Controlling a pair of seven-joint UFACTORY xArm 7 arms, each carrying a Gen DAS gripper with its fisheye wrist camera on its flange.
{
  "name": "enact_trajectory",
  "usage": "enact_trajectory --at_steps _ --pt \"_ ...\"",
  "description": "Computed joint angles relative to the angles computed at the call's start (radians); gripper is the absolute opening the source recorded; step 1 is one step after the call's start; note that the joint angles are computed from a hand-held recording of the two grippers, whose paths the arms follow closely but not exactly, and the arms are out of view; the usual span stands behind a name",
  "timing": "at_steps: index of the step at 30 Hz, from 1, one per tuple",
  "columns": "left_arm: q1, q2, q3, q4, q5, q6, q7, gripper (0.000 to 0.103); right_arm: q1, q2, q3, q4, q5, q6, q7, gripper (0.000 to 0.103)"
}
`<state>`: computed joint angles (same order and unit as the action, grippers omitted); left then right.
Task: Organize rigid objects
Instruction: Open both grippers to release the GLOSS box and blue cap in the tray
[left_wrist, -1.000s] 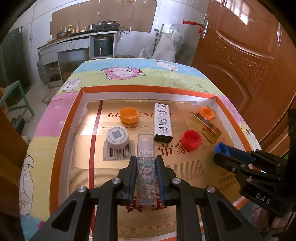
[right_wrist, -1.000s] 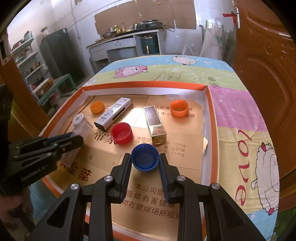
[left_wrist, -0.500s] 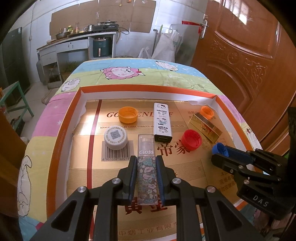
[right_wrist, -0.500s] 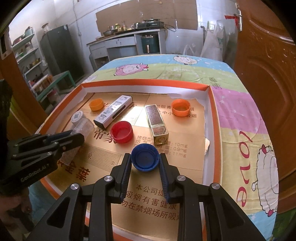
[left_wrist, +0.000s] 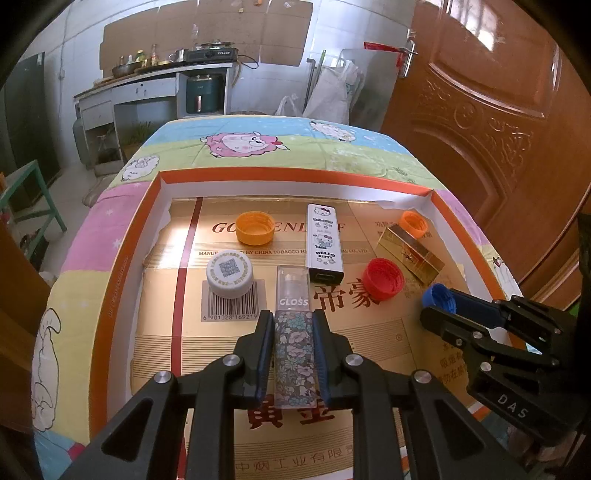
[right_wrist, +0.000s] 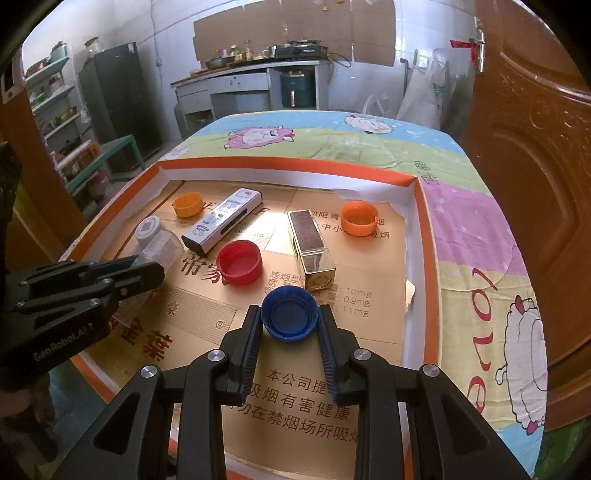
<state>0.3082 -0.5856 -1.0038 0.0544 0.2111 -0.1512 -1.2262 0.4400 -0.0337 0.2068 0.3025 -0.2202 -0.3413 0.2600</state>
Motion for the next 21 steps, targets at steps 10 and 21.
enact_trajectory --at_steps 10,21 --pt "-0.012 -0.013 0.003 0.007 0.014 0.027 -0.008 0.040 0.000 -0.009 0.018 -0.005 0.038 0.003 -0.029 0.044" --pt "-0.079 -0.066 0.053 0.001 0.057 0.077 -0.048 0.048 0.013 -0.031 -0.012 -0.017 -0.023 0.002 0.029 0.046"
